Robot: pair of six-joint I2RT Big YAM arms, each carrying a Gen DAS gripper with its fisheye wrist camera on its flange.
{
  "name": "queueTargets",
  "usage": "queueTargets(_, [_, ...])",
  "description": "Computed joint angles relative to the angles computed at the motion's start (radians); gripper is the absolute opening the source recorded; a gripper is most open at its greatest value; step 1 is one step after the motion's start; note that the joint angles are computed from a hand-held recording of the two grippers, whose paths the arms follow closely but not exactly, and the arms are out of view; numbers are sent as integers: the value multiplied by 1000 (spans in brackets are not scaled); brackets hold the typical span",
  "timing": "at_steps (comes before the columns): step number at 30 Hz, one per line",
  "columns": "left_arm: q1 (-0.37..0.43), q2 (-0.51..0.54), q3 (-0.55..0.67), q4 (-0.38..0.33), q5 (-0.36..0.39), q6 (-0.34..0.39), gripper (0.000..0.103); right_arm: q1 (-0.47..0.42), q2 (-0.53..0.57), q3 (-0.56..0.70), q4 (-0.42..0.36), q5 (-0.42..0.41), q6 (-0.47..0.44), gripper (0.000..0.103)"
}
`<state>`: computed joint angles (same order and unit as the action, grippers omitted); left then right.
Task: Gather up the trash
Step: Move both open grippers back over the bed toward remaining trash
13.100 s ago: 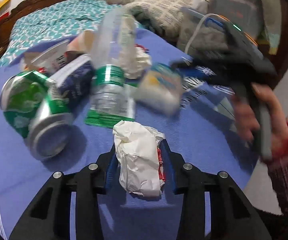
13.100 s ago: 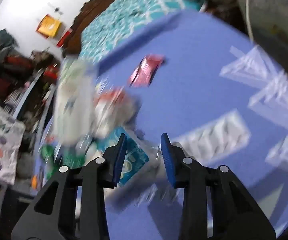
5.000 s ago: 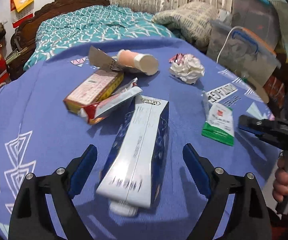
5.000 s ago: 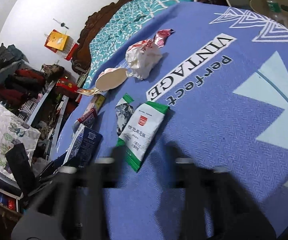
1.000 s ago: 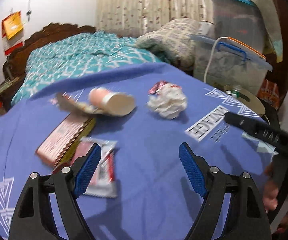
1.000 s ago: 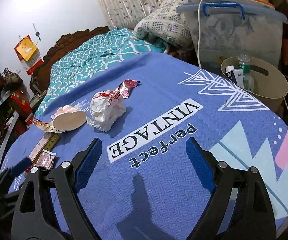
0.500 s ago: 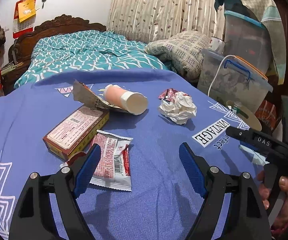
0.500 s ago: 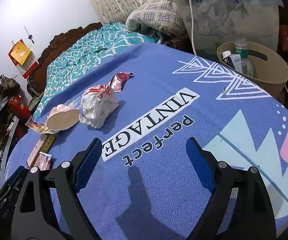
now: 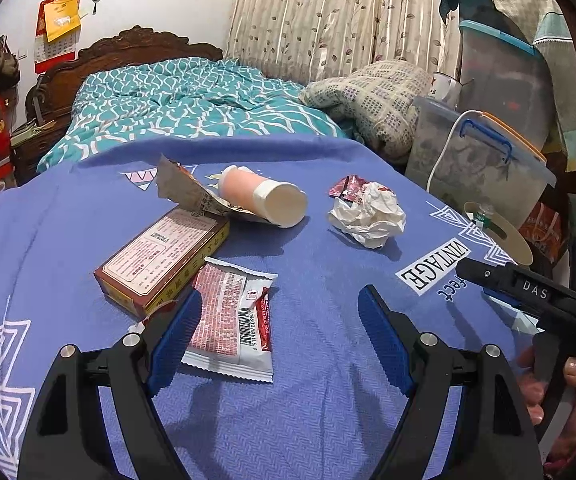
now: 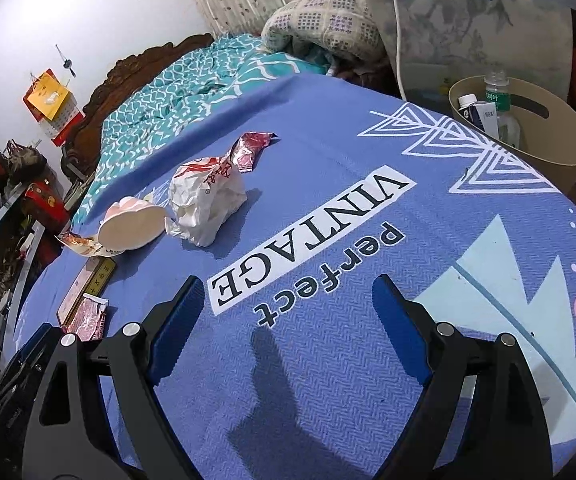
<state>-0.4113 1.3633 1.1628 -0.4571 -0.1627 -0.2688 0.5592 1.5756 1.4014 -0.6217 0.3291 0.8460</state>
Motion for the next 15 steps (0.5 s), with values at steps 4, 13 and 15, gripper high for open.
queueTargets(4, [-1, -1, -1, 0, 5, 0, 77, 0, 0, -1, 4, 1, -3, 86])
queueTargets(13, [1, -5, -6, 12, 3, -8, 77, 1, 3, -1, 16, -20, -22, 86])
queueTargets(15, [3, -5, -6, 14, 6, -10, 77, 0, 4, -2, 19, -30, -22, 86])
